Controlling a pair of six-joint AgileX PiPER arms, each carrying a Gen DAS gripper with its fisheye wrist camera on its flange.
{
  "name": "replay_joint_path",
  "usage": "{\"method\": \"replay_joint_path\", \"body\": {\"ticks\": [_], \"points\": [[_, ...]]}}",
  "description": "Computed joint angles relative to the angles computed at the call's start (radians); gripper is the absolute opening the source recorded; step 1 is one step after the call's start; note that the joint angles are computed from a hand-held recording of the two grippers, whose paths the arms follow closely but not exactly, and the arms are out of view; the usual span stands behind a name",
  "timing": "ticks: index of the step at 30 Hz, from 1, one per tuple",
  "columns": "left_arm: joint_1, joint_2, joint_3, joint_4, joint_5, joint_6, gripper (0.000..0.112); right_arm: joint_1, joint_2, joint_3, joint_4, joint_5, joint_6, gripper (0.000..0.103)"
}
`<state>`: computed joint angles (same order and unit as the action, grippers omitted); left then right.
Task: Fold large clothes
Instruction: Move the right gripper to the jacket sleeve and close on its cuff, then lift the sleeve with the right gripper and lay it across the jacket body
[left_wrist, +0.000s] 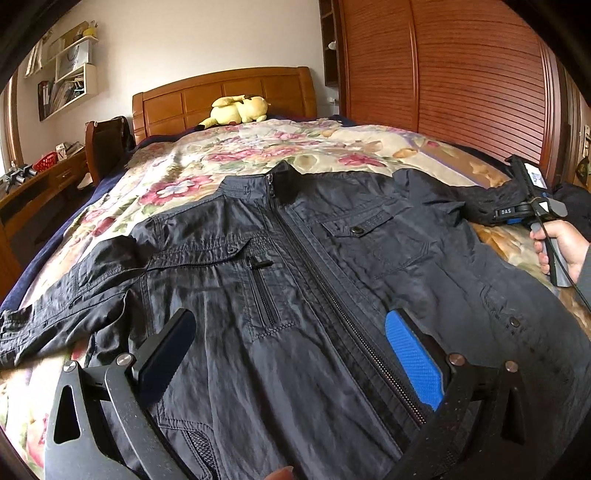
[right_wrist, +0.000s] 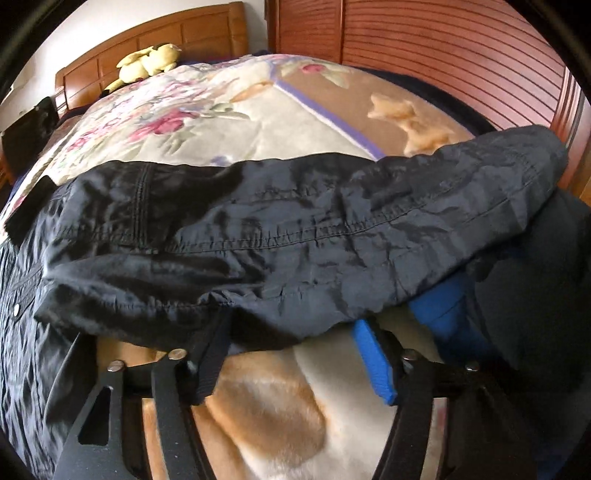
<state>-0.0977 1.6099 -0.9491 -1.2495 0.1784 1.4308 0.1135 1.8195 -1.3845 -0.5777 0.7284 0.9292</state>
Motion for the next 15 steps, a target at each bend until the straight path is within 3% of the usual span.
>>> {"method": "replay_joint_path", "body": {"ticks": [2, 5, 15], "points": [[0.004, 0.000, -0.001, -0.003, 0.005, 0.002, 0.103, -0.001, 0.017, -0.024, 0.006, -0.007, -0.016, 0.024], [0.011, -0.007, -0.002, 0.005, 0.012, -0.005, 0.103, 0.046, 0.032, -0.063, -0.075, 0.033, 0.015, 0.006], [0.119, -0.096, 0.024, -0.062, 0.078, 0.092, 0.103, 0.286, -0.089, -0.103, -0.321, 0.113, 0.146, 0.002]]}}
